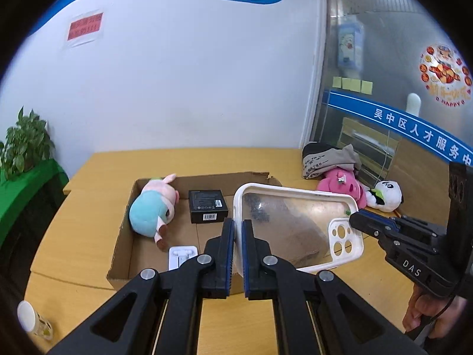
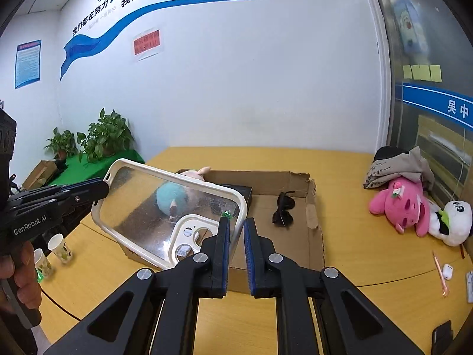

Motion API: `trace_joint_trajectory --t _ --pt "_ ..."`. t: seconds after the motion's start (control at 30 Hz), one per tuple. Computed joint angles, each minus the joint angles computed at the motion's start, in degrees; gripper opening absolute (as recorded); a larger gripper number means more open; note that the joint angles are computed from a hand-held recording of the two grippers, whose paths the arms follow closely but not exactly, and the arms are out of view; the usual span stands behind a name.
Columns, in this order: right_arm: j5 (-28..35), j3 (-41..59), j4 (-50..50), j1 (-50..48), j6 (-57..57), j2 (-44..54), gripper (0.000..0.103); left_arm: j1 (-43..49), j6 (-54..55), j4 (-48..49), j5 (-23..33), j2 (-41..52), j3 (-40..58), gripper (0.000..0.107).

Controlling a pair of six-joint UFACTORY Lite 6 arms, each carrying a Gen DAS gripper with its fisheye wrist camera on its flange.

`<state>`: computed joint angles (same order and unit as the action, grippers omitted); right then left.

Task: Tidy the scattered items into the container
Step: 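Lift the phone case with both grippers and carry it over the box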

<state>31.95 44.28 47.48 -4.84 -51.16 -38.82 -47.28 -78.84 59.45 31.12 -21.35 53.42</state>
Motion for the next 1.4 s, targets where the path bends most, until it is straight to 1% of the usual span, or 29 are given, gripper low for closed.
trace_joint_trajectory --t 0.07,0.13,0.3,0.43,0.47,0.53,0.57,0.67,0.73,0.8,0.87,0.97,1.07,1.17,1.23,1.27,1.37,1.4 --pt "0.26 -0.18 1.78 -0.39 -2.01 1.18 0.010 0.43 -1.14 0.25 -0.37 -0.01 -0.38 0.004" --pt "-0.88 -0.11 1.34 0.92 -1.41 1.99 0.010 0.68 -1.48 0.85 0.06 0.30 0.06 0.004" --pt "-3.36 3.88 2.02 3.22 -1.90 6.01 0.010 3.61 1.50 -0.18 -1.39 1.82 4.12 0.004" --pt "-5.14 7.28 4.96 3.95 -4.95 11.20 0.010 5.39 2.50 1.85 -1.80 6.12 7.98 0.004" --pt "-5.83 8.03 4.52 4.47 -4.59 12.50 0.010 6.44 3.87 0.64 -2.54 7.32 8.58 0.004" --pt "-6.99 9.23 4.18 5.37 -4.20 15.00 0.010 9.80 7.88 -3.77 -6.12 9.10 9.19 0.004" --pt "-7.18 9.68 5.01 5.36 -5.14 16.20 0.010 10.66 8.43 -4.45 -7.22 9.55 9.20 0.004" --pt "-6.95 11.63 8.13 4.81 -8.27 20.70 0.010 12.51 8.95 -5.23 -9.16 12.56 10.65 0.004" --pt "-7.78 13.13 8.89 4.90 -9.52 23.89 0.010 13.64 10.13 -6.41 -10.11 15.32 12.37 0.004" --pt "-7.35 15.65 10.63 4.14 -11.65 28.27 0.010 15.09 12.43 -8.59 -11.54 19.05 15.13 0.004" --pt "-6.53 18.95 11.57 3.19 -13.15 33.26 0.010 16.54 15.99 -12.25 -12.69 23.75 18.90 0.004" --pt "-5.99 25.16 10.40 2.22 -12.79 41.18 0.010 18.61 23.34 -20.39 -13.99 31.45 25.36 0.004" --pt "-4.44 33.91 7.68 1.48 -10.12 50.57 0.010 20.06 29.40 -26.41 -13.64 39.14 32.59 0.004" --pt "-4.11 42.48 2.14 1.92 -5.09 58.54 0.010 22.26 41.94 -38.87 -11.91 48.42 42.48 0.004" --pt "-2.34 49.76 -1.64 1.81 -1.07 64.89 0.010 23.97 50.60 -47.98 -9.61 55.62 50.75 0.004" --pt "-0.81 54.53 -4.04 1.70 1.66 68.87 0.010 24.75 54.18 -51.73 -7.57 60.05 56.11 0.004" --pt "3.41 67.59 -12.17 2.07 9.98 79.33 0.010 25.71 57.74 -55.37 -1.79 70.13 68.45 0.004" --pt "5.36 71.95 -15.18 2.34 12.83 82.77 0.010 25.88 58.34 -56.02 1.38 74.56 74.16 0.004"
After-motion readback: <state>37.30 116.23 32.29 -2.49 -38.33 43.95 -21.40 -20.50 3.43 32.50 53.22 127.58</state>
